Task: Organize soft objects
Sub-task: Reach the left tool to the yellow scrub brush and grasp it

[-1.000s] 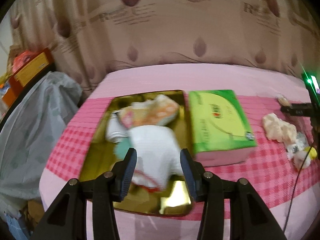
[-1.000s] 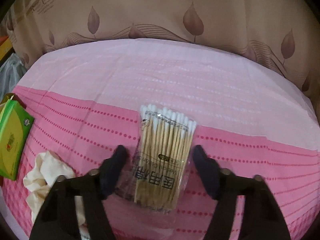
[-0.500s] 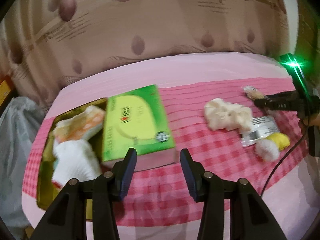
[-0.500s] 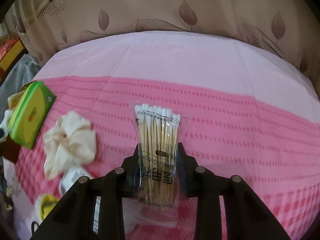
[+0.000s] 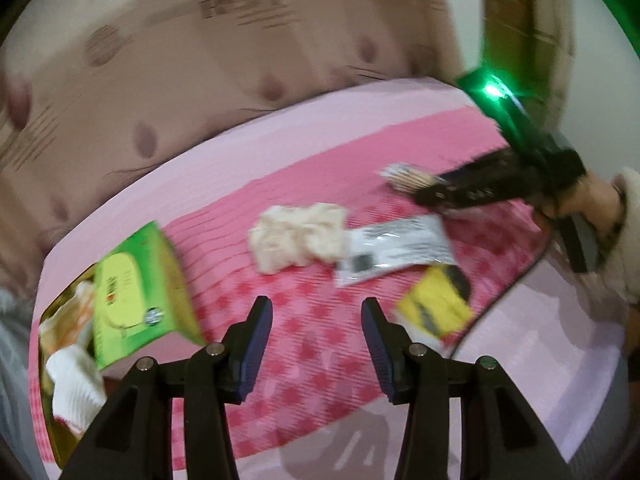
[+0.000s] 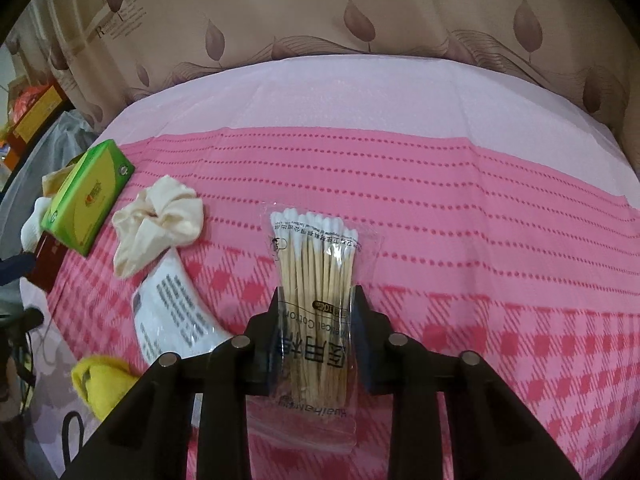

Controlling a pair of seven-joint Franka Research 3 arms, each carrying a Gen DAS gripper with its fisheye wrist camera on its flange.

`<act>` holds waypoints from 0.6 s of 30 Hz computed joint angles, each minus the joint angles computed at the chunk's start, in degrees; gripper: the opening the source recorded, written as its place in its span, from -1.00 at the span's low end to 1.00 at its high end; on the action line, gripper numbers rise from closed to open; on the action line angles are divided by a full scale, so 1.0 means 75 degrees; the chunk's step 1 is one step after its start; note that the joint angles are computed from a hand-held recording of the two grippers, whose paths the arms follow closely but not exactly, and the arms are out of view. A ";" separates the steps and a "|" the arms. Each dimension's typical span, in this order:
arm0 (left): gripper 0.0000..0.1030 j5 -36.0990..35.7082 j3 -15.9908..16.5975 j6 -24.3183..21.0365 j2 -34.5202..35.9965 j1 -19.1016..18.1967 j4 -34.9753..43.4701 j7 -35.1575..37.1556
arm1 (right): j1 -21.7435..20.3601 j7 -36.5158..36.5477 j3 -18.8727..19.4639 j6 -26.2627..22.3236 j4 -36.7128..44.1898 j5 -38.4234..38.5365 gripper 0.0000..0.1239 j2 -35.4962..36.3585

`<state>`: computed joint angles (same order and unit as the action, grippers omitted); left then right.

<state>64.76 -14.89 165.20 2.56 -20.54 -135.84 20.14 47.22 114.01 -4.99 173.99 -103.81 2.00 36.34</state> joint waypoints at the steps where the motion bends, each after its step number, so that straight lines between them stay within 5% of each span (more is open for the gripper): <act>1: -0.06 -0.0082 -0.0024 0.0067 0.0029 -0.0013 0.0017 0.0117 | 0.0040 0.0034 -0.0035 0.0040 -0.0105 0.0002 -0.56 -0.0061; 6: 0.07 -0.0794 -0.0060 0.0794 0.0230 -0.0052 0.0010 0.1120 | 0.0476 0.0322 -0.0511 0.0161 -0.0692 -0.0130 -0.57 -0.0410; 10: 0.14 -0.2496 -0.0313 0.1233 0.0495 -0.0018 -0.0008 0.2910 | 0.1024 0.0815 -0.1145 0.0368 -0.1225 -0.0466 -0.57 -0.0644; 18: 0.16 -0.4413 -0.0428 0.0869 0.1317 -0.0248 0.0692 0.4822 | 0.1809 0.0967 -0.1903 0.0706 -0.1465 -0.0294 -0.56 -0.0576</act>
<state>31.66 -18.10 171.72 12.44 -22.40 -130.65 56.31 60.79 121.26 -19.26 179.28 -114.80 -0.20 32.02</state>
